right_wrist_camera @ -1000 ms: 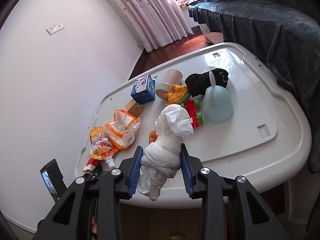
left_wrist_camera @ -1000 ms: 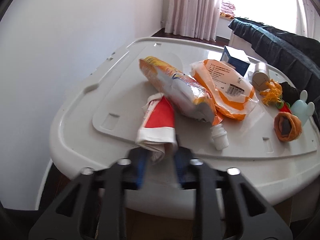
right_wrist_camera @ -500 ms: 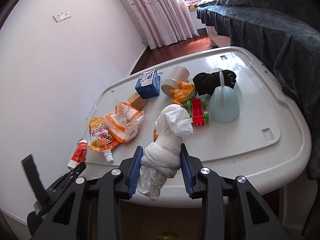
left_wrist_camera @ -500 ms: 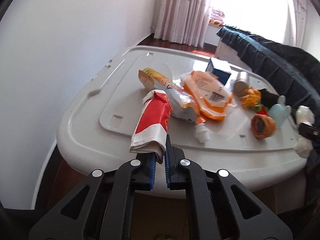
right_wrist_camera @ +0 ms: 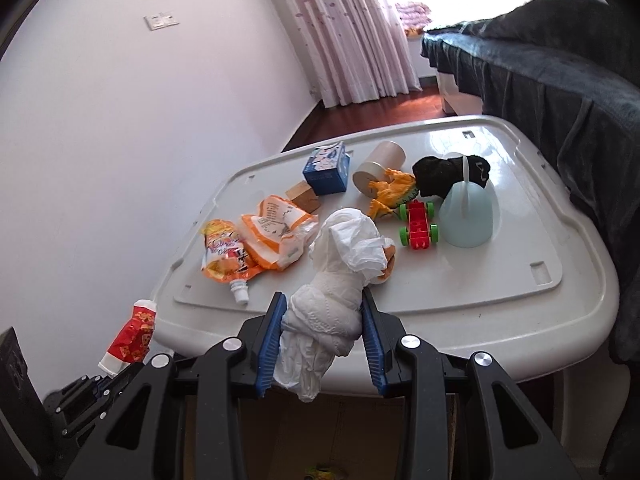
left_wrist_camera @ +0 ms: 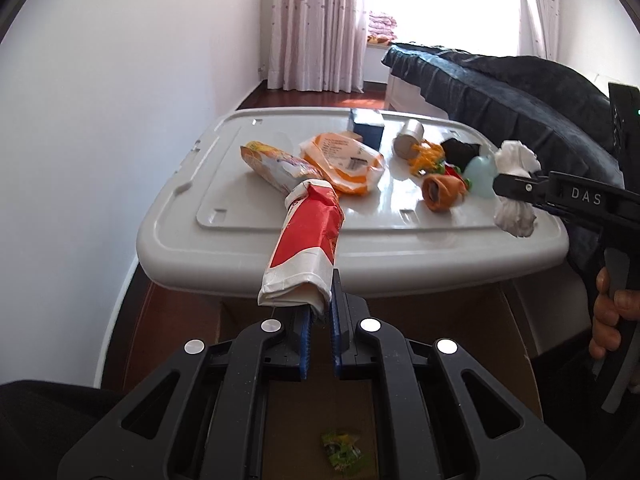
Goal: Collect trash
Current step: 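Move both tools over the box and release the tissue and toothpaste box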
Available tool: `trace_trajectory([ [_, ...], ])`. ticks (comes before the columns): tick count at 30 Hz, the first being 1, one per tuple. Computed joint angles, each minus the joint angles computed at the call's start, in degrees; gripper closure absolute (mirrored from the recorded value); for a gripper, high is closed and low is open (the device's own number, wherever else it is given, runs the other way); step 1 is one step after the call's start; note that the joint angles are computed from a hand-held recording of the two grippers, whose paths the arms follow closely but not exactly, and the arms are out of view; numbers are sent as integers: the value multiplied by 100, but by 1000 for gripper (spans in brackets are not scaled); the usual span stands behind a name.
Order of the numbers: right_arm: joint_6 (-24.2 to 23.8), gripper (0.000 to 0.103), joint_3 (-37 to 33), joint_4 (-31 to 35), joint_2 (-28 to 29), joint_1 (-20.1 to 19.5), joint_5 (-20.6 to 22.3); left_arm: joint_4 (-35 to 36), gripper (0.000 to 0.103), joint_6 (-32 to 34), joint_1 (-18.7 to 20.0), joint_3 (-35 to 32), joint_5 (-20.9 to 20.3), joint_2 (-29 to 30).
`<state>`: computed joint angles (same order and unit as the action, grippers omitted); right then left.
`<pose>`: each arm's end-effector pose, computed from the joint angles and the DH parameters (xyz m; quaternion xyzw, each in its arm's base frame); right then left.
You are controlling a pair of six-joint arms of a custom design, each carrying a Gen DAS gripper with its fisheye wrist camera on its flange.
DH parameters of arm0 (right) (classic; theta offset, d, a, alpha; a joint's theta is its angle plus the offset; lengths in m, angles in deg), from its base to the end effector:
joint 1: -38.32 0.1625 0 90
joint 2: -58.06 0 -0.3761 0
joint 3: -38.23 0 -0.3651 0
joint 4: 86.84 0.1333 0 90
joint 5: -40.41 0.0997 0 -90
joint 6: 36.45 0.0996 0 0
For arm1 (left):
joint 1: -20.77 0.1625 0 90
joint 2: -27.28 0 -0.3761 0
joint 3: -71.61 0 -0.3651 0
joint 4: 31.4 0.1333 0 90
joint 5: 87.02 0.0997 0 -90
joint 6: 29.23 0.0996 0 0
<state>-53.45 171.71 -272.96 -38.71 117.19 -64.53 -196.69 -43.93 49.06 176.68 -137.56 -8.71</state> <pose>0.0319 -0.3955 0.3546 -0.0202 -0.8634 0.4492 0.2289 -0.3842 -0.4300 -0.0232 0.3581 0.8692 -0.2485 0.2334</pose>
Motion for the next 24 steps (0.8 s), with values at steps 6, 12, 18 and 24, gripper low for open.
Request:
trace_trajectory([
  [6,-184,66,994,-431,-452,134,-284,339,96,-364,-115,445,-210,-278],
  [12,-82,66,1783,-93,-936,94,-527,1099,96,-736,-128,657,-566,-451],
  [18,92,66,1979,18,-747,113,-709,1938,96,-986,53,461,-906,-323],
  [24,217,66,1891,119,-389,-15,-826,2314,96,-1093,235,250,-1057,-98],
])
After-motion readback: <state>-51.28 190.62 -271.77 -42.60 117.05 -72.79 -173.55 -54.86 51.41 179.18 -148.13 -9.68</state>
